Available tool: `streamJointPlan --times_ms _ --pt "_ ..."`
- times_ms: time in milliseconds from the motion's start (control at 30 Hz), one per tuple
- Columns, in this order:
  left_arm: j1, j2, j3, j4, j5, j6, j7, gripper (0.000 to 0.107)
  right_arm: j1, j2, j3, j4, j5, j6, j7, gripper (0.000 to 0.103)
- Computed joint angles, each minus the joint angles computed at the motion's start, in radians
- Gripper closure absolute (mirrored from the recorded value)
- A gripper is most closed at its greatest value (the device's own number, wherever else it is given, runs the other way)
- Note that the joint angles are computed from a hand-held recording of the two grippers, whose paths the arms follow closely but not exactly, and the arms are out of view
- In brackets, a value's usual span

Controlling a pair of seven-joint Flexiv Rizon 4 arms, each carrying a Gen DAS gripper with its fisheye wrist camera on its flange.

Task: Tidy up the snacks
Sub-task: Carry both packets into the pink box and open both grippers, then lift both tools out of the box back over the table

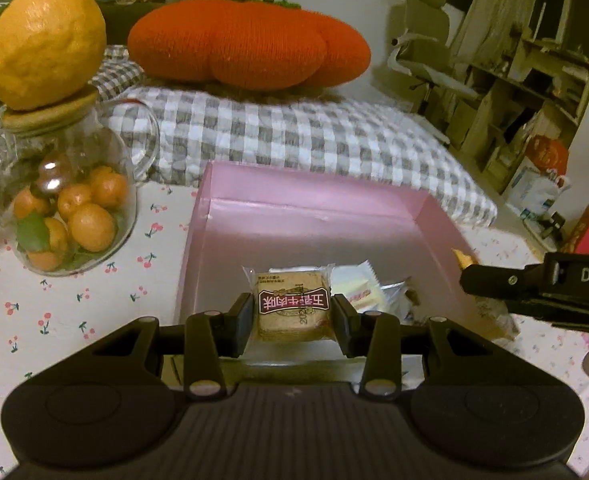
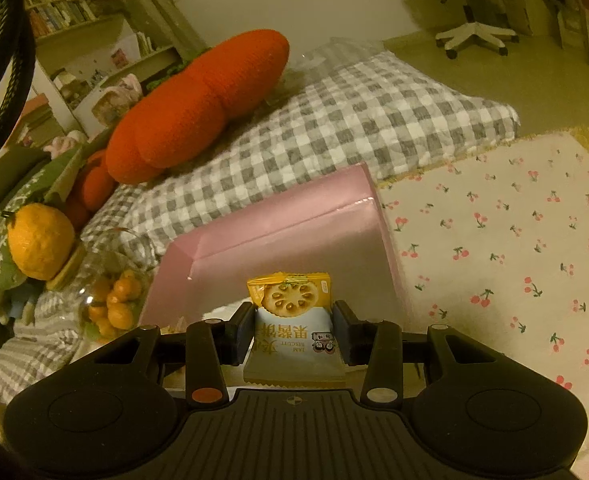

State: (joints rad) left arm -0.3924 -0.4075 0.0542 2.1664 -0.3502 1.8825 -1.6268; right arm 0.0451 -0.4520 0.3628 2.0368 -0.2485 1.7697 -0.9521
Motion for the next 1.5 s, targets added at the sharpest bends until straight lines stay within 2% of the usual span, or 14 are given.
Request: streamJointPlan --times_ms 200,367,500,833,1233,1300,1500 --pt "-0.028 -0.014 0.034 -0.005 -0.016 -0.014 0.002 0.067 0.005 -0.013 -0.009 -0.006 0.006 -0.006 0.000 0.062" --pt "-0.058 -0.017 0.061 -0.002 -0.023 0.003 0.017 0.059 -0.014 -0.016 0.009 -0.005 0.007 -0.002 -0.003 0.059" --pt "-0.101 -0.017 0.096 -0.006 -0.052 0.003 0.053 0.044 -0.018 -0.009 0.013 -0.004 0.014 -0.005 0.005 0.039" --pt "-0.050 0.033 0.041 0.021 -0.016 -0.027 0.082 0.022 -0.033 0.040 0.031 0.020 0.010 -0.028 -0.017 0.028" --pt "-0.195 0.091 0.190 0.052 -0.001 -0.107 0.084 0.013 -0.063 0.125 0.081 0.069 0.076 -0.085 -0.114 0.026" --pt "-0.205 0.105 0.205 0.063 0.017 -0.118 0.074 0.012 -0.055 0.141 0.074 0.083 0.091 -0.087 -0.137 0.021" --pt "-0.266 0.137 0.292 0.087 0.095 -0.149 0.032 0.008 -0.070 0.180 0.092 0.111 0.152 -0.101 -0.213 0.021"
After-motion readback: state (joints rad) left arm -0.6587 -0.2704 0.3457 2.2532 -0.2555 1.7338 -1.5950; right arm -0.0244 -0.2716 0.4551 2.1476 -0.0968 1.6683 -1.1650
